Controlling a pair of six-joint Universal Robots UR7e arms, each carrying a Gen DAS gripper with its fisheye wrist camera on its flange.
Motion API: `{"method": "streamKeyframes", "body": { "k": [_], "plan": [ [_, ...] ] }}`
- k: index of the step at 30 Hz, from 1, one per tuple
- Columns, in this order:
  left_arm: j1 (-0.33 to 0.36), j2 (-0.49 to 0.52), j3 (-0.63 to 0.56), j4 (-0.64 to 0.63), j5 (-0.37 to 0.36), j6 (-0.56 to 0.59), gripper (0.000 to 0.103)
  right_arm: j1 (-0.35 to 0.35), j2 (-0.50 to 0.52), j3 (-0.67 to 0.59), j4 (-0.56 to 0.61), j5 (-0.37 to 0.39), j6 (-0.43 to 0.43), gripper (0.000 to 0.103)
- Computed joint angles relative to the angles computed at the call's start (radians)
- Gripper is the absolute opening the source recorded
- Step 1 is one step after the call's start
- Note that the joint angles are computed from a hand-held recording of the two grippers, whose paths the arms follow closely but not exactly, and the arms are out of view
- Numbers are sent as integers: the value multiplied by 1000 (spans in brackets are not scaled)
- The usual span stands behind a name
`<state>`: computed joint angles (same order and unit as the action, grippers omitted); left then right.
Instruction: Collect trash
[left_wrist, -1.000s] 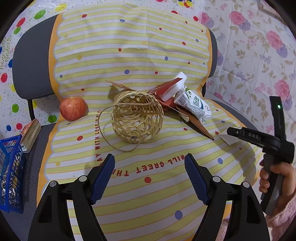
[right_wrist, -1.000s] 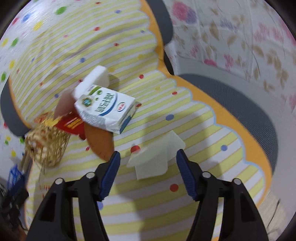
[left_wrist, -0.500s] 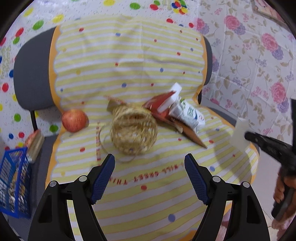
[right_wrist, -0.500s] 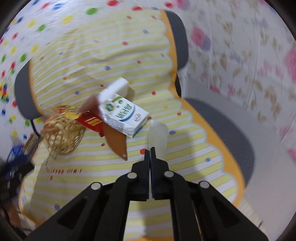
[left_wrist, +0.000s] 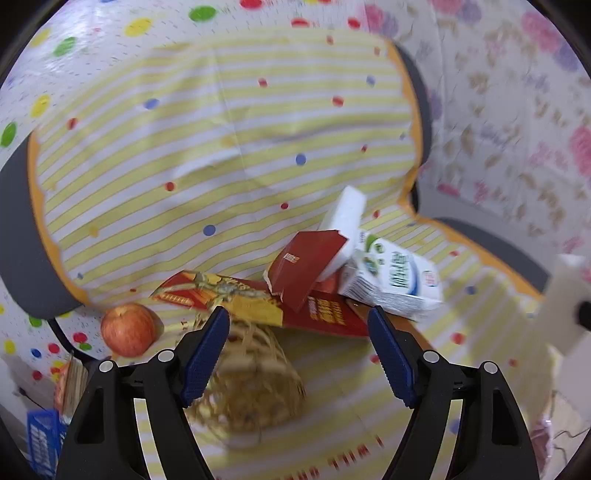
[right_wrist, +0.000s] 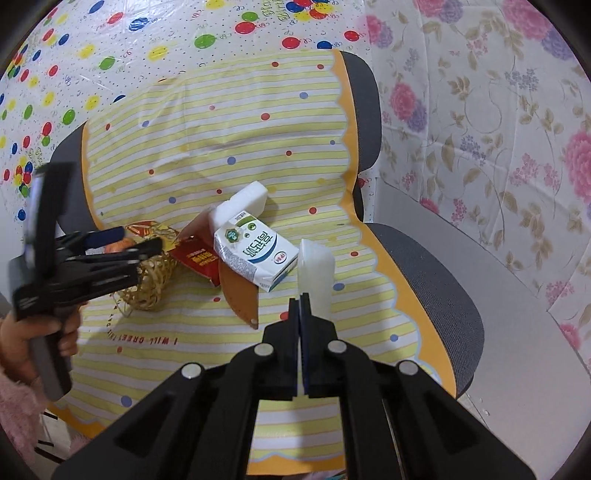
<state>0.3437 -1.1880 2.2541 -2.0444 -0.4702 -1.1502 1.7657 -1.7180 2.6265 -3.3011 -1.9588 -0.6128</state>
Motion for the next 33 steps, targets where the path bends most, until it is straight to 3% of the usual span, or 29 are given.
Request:
{"method": "streamKeyframes", "body": {
  "k": [3,12,14,15,16,19,24,29,33],
  "plan": [
    [63,61,-68,65,12,21,68,-10,15,-14,-2,8,-4,2],
    [152,126,-136,-48,3,166,46,-32,25,-26,6,17,-19,2],
    [160,125,-131,-87,-2,207,32,-36,9,-20,16,22,-19,2],
    [161,122,-128,-98,-3,218,16,-36,0,-17,18,23,-21,2],
    [158,117,-124,-94,9,210,10,-34,-8,-13,18,23,-22,2],
    [112,71,-80,-99,78,178,2,-28,-52,2,30,27,-23,2],
    [-39,-80,5,-9,134,38,1,7,-108,19,52,22,-13,2],
    [-206,-202,59,153,92,-170,1,52,-183,38,109,28,11,2],
    [-330,-235,99,261,24,-337,1,83,-252,51,186,40,39,2]
  ]
}}
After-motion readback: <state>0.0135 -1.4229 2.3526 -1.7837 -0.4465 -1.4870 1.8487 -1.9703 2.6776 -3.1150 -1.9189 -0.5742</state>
